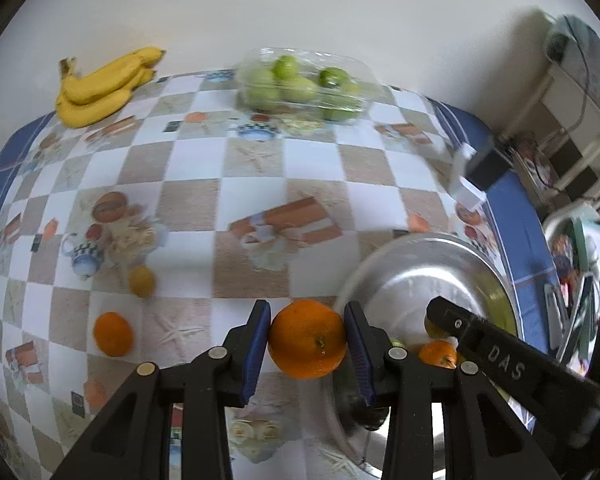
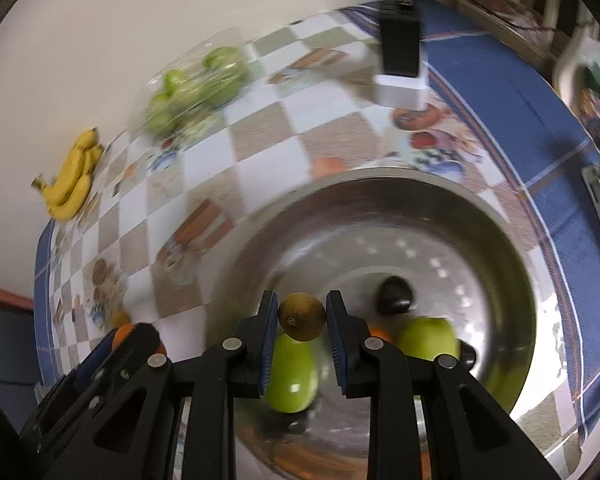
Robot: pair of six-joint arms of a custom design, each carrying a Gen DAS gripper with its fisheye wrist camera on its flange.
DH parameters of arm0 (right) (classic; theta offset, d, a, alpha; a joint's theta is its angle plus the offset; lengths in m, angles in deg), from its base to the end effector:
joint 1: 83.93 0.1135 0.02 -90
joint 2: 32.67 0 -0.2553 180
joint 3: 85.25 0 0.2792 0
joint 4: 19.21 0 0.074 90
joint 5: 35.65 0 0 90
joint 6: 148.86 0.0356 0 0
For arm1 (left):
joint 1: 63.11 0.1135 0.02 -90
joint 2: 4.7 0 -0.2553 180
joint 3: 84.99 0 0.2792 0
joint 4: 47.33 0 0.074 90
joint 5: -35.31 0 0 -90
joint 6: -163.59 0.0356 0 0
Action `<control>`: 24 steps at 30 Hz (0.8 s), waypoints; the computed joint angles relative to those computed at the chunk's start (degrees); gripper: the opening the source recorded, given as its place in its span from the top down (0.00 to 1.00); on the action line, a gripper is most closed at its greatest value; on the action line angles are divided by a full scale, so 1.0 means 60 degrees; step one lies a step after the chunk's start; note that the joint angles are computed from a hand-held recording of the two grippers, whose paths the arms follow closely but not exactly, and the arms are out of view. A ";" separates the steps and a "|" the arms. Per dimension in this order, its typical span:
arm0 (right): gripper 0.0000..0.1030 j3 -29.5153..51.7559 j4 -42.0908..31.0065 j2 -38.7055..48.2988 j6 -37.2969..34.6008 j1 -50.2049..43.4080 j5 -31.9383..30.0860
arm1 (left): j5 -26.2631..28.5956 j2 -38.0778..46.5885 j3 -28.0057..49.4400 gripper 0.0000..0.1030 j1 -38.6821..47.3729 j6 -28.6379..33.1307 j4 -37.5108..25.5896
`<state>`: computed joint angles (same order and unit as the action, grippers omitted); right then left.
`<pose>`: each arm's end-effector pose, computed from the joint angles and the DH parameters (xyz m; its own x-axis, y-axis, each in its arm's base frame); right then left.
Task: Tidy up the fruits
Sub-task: 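Carry the kiwi over the steel bowl while the left gripper carries the mandarin there, then open the left gripper to drop the mandarin while the right releases the kiwi into the bowl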
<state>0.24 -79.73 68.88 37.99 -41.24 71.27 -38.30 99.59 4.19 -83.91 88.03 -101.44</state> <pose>0.2749 0.2395 0.1813 -0.5095 0.8223 -0.2534 0.7813 0.5655 0.2642 0.3619 -0.1482 0.1870 -0.7381 0.5363 -0.4094 0.6385 0.7513 -0.1670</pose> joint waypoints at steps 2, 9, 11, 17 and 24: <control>0.75 -0.0355 0.0058 -0.0273 0.0233 0.0002 0.0002 | 0.0040 -0.0040 -0.0124 0.60 -0.0147 0.0034 0.0040; 0.75 -0.0986 0.0078 -0.0881 0.0600 0.0006 0.0194 | 0.0085 -0.0180 -0.0588 0.60 -0.0627 0.0218 0.0320; 0.75 -0.1048 0.0154 -0.0906 0.0549 -0.0020 0.0156 | 0.0052 -0.0173 -0.0648 0.60 -0.0691 0.0226 0.0392; 0.74 -0.1062 0.0350 -0.0713 0.0416 -0.0080 -0.0091 | 0.0026 0.0014 -0.0721 0.60 -0.0781 0.0179 0.0477; 0.74 -0.1095 0.0449 -0.0647 0.0376 -0.0103 -0.0207 | 0.0046 0.0137 -0.0691 0.59 -0.0774 0.0043 0.0427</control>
